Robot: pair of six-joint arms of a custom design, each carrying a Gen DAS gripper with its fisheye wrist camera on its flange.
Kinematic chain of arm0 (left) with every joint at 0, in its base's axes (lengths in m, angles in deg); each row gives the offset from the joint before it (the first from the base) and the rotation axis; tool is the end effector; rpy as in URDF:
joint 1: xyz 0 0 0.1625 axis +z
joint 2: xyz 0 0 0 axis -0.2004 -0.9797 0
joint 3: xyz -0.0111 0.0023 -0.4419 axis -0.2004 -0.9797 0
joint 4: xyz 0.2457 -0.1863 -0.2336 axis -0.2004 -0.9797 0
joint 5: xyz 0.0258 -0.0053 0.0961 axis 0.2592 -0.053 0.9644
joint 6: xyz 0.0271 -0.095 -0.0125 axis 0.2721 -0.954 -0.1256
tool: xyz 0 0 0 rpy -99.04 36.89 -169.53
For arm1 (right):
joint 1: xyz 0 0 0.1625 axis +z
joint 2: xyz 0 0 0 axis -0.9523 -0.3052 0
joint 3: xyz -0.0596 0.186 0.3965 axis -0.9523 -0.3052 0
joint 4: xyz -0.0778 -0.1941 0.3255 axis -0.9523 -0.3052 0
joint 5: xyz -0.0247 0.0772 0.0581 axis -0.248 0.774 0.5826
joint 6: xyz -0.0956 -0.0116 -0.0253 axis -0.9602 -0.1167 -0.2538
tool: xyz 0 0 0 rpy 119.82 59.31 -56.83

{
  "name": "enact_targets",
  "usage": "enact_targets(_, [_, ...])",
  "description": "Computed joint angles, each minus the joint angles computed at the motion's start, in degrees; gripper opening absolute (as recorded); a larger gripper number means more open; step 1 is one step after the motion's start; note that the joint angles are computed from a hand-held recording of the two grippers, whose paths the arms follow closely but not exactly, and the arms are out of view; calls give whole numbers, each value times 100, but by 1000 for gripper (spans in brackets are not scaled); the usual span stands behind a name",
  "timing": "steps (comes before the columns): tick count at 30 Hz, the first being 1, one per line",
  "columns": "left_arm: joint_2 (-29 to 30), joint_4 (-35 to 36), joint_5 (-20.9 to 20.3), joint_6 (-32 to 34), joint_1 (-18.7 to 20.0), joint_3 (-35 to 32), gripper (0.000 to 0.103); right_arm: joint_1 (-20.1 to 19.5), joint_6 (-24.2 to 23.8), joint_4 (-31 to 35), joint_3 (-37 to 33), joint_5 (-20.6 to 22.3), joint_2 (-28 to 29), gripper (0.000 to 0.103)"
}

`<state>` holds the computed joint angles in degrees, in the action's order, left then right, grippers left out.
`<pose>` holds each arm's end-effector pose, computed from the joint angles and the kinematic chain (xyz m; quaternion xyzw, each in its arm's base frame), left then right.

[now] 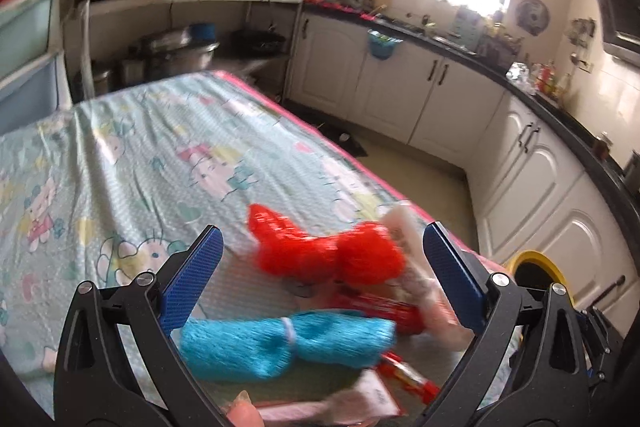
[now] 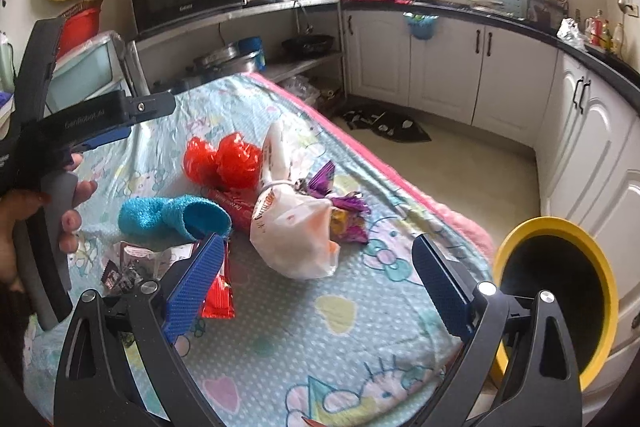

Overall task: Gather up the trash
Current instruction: 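Move both open tools back over the trash on the bed, then grasp the white plastic bag with the right tool while the left tool grasps the red plastic bag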

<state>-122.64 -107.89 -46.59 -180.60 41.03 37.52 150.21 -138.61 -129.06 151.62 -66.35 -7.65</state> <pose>-0.4059 -0.4911 0.0110 -0.1484 0.7432 -0.5385 0.3683 0.0165 -0.6076 0.3556 0.5156 -0.8365 0.1630 0.0888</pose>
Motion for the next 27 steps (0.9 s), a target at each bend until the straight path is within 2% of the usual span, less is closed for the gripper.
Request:
enact_targets(9, [-614,-4005,-559,1973,547,1507,92,179,157,-53,-68,-437,443,92])
enact_targets(13, [-568,-5678,-869,2881,751,1871,80,235,230,100,-164,-596,561,75])
enact_targets(14, [-556,-5892,-909,3001,779,1915,75,240,230,137,-177,-607,570,73])
enact_targets(16, [-493,-6403,-1017,3267,850,1980,65,253,200,199,-194,-644,585,58])
enact_targets(18, [-430,-6737,-1085,3487,897,1995,53,254,145,236,-202,-628,575,52])
enact_targets(20, [-383,-7036,-1083,3724,888,2019,23,253,91,262,-168,-554,522,46])
enact_targets(23, [-361,-7126,-1042,3869,842,1993,3,239,8,344,-142,-436,434,39])
enact_targets(27, [-379,-6791,-794,3755,638,1968,3,202,-122,608,-132,-175,274,34])
